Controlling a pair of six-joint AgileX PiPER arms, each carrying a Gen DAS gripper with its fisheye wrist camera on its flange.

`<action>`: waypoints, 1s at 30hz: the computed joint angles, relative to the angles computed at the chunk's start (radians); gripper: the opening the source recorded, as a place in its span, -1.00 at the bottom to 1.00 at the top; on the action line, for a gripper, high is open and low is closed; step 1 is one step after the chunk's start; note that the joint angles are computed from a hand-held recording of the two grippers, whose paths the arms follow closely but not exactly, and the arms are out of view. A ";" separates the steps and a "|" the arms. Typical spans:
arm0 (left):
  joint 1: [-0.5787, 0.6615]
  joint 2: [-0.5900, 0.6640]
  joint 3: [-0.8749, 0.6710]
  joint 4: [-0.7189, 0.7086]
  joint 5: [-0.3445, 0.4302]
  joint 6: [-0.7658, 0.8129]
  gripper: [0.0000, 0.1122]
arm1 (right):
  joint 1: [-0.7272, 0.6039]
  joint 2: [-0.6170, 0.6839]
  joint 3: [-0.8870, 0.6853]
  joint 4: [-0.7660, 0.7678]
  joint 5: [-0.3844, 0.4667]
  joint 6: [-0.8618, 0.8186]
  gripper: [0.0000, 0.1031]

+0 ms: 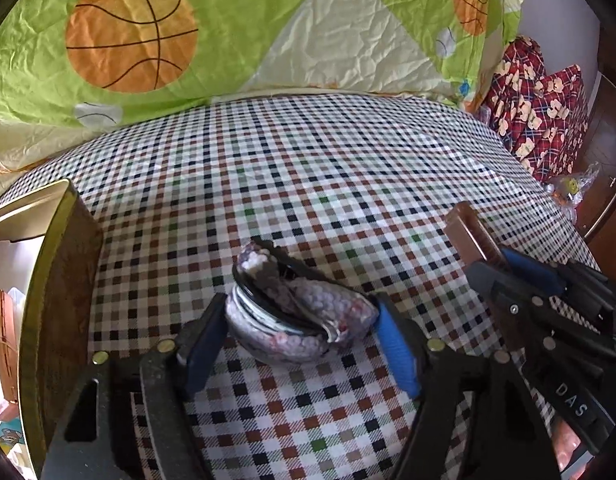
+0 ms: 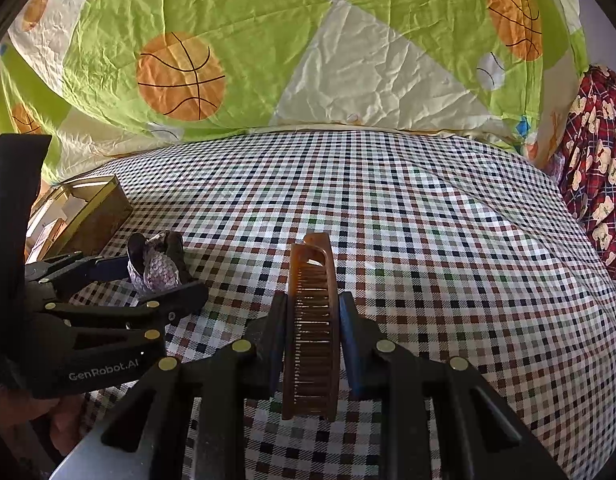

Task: Organize rigid objects
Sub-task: 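Grasp the grey-pink knit cap with left gripper while right lifts the comb, then carry the knit cap with left gripper while right carries the comb toward tin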

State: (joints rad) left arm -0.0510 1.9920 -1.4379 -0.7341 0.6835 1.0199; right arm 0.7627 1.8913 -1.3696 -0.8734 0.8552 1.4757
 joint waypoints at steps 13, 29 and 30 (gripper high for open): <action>0.046 -0.107 0.166 -0.275 -0.109 0.267 0.28 | 0.053 -0.021 0.033 -0.128 0.046 0.109 -0.47; 0.140 -0.266 0.430 -0.896 -0.144 0.886 0.28 | 0.168 -0.055 0.107 -0.370 0.185 0.382 -0.47; 0.146 -0.276 0.448 -0.940 -0.138 0.934 0.28 | 0.176 -0.051 0.103 -0.378 0.198 0.386 -0.47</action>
